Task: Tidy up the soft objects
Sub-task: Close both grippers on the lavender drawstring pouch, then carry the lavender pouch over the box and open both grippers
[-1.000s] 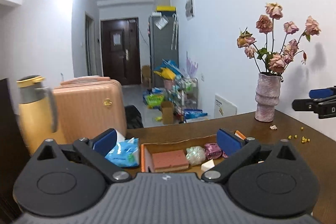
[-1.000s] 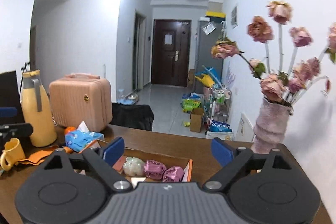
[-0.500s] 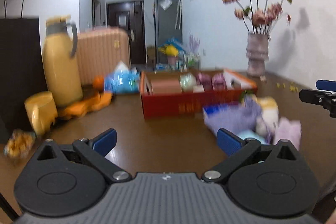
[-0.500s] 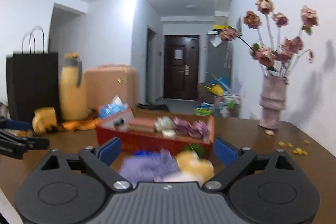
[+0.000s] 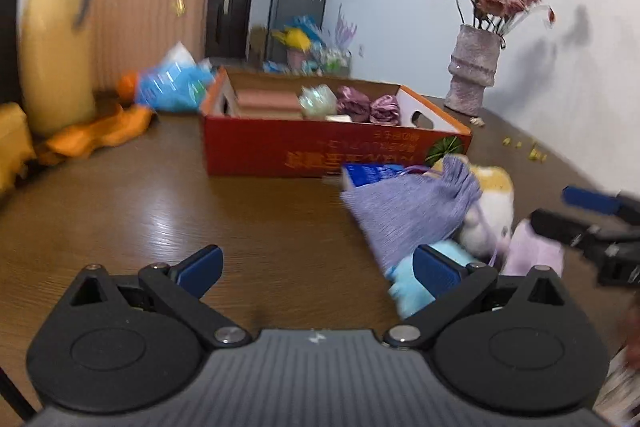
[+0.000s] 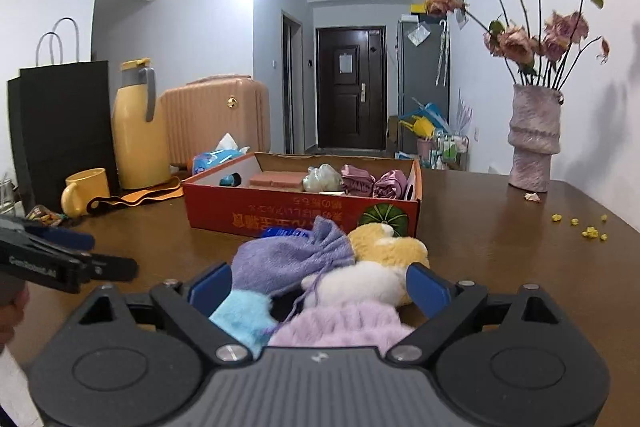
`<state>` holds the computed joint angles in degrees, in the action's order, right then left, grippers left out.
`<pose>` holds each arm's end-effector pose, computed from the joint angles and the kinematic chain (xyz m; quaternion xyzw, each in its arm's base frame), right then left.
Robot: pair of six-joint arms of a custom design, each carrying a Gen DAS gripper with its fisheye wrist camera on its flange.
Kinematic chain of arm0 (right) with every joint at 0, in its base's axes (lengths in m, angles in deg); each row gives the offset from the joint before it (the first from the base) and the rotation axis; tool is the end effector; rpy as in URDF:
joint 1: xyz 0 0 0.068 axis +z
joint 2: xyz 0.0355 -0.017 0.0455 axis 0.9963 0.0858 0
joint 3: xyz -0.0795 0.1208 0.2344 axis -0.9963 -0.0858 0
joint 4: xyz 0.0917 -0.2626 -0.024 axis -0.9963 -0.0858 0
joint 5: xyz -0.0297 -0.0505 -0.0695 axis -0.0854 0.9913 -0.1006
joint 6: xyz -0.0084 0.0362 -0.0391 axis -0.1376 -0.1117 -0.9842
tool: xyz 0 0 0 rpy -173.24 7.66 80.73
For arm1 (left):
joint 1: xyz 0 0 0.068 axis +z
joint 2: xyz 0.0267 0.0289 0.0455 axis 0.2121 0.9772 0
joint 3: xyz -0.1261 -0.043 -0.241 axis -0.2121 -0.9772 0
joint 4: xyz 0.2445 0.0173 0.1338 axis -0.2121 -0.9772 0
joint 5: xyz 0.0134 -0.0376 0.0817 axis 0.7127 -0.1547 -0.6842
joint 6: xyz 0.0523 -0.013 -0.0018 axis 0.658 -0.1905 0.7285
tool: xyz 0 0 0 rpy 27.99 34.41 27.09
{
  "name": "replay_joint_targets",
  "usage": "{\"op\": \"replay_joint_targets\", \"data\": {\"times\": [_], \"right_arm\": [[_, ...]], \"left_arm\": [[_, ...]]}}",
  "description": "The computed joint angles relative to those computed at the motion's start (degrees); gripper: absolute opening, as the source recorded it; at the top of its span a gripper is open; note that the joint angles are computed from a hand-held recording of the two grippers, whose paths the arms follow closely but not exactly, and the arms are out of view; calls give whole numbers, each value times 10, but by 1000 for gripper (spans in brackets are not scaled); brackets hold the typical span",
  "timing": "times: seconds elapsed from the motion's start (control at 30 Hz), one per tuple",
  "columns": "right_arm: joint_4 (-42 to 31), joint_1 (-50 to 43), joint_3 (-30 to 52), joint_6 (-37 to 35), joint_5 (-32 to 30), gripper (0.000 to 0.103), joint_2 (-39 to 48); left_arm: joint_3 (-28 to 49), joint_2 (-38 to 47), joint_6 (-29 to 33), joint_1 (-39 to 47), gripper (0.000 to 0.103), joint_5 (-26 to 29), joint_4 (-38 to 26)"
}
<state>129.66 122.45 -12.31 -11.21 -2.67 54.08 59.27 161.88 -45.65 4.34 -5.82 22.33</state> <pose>0.2591 0.1933 0.0583 -0.2159 0.7946 0.1565 0.5455 0.2222 -0.0288 0.0589 -0.0604 0.8784 -0.0666 0.4695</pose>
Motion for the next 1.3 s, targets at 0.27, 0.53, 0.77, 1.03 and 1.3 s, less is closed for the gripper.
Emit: {"op": "replay_joint_targets", "data": {"times": [0.27, 0.53, 0.77, 1.03, 1.3], "right_arm": [[-235, -37, 207, -29, -36, 73, 43], [-360, -42, 328, -27, -72, 32, 111], [-353, -26, 311, -2, -47, 23, 93], [-251, 22, 197, 75, -46, 23, 9], [-257, 92, 189, 145, -65, 23, 32]], "left_arm": [[160, 127, -51, 44, 81, 147, -61], [218, 206, -59, 97, 27, 302, -58], [185, 184, -58, 111, 8, 310, -8], [31, -7, -26, 155, 8, 301, 32], [-87, -145, 12, 242, 6, 311, -13]]}}
